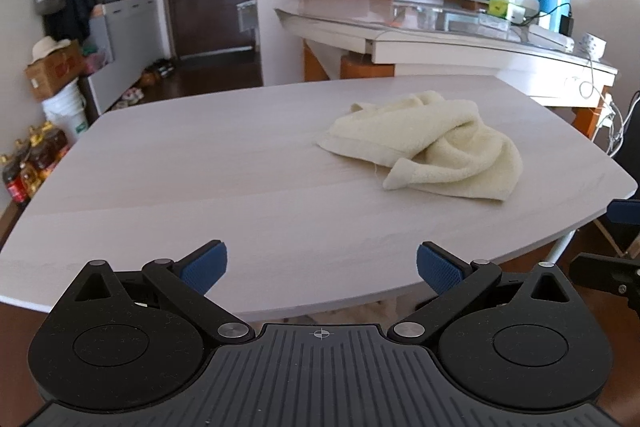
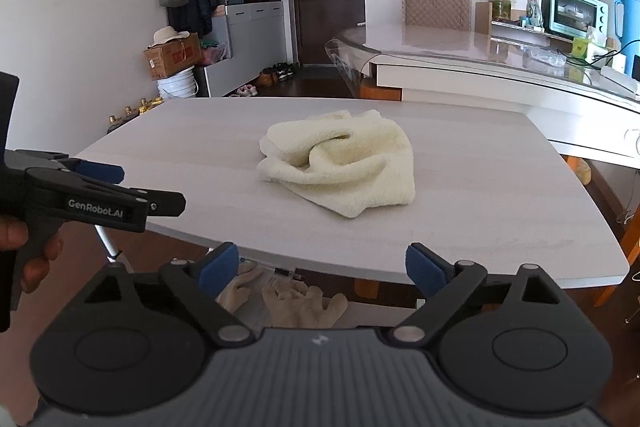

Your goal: Fold towel

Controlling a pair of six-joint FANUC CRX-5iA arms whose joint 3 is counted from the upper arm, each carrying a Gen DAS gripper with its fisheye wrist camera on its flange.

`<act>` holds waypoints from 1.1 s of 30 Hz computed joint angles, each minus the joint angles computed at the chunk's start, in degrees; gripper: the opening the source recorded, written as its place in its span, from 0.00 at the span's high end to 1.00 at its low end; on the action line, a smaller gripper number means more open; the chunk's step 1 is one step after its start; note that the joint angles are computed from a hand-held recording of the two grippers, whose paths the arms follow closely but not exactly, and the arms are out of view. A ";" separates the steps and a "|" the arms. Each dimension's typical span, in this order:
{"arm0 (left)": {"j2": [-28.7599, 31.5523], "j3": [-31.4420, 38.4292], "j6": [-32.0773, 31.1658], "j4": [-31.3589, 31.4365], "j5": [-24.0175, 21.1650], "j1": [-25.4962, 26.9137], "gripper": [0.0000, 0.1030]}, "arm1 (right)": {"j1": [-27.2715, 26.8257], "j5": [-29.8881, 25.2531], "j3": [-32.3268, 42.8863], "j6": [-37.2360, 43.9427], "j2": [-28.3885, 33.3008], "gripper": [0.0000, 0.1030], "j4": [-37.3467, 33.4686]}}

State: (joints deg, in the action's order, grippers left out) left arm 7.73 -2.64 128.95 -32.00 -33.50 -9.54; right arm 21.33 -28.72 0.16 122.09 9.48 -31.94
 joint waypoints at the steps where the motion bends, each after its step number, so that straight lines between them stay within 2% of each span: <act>1: -0.02 -0.16 -0.46 0.52 0.50 0.20 0.00 | 0.39 0.34 -0.38 -0.49 -0.13 0.08 0.90; 4: -0.11 -0.64 -1.16 1.38 1.85 0.59 0.00 | 1.66 1.23 -1.40 -2.54 -0.43 0.07 3.90; 5: -0.26 -0.70 0.91 -0.62 1.78 -0.02 0.00 | 1.03 0.70 -1.15 -1.17 -0.30 0.07 2.01; 7: -0.62 -0.85 4.72 -4.20 1.45 -1.20 0.00 | 2.15 2.19 -1.88 -2.68 -0.38 0.07 2.68; 9: -1.34 -1.15 5.99 -4.91 0.94 -1.80 0.00 | -0.06 -0.67 -0.89 0.10 -1.14 0.07 -0.91; 11: -1.90 -2.23 3.03 -1.29 2.25 -0.04 0.00 | -0.14 -0.90 -0.95 0.19 -1.42 0.07 -0.81; 13: -1.19 -1.26 0.88 0.64 1.13 0.22 0.00 | 0.21 -0.67 -0.68 -0.74 -1.03 0.06 -0.07; 33: -0.45 -0.54 1.04 0.15 0.73 -0.66 0.00 | 1.05 -0.38 -0.59 -2.89 -0.49 0.06 1.77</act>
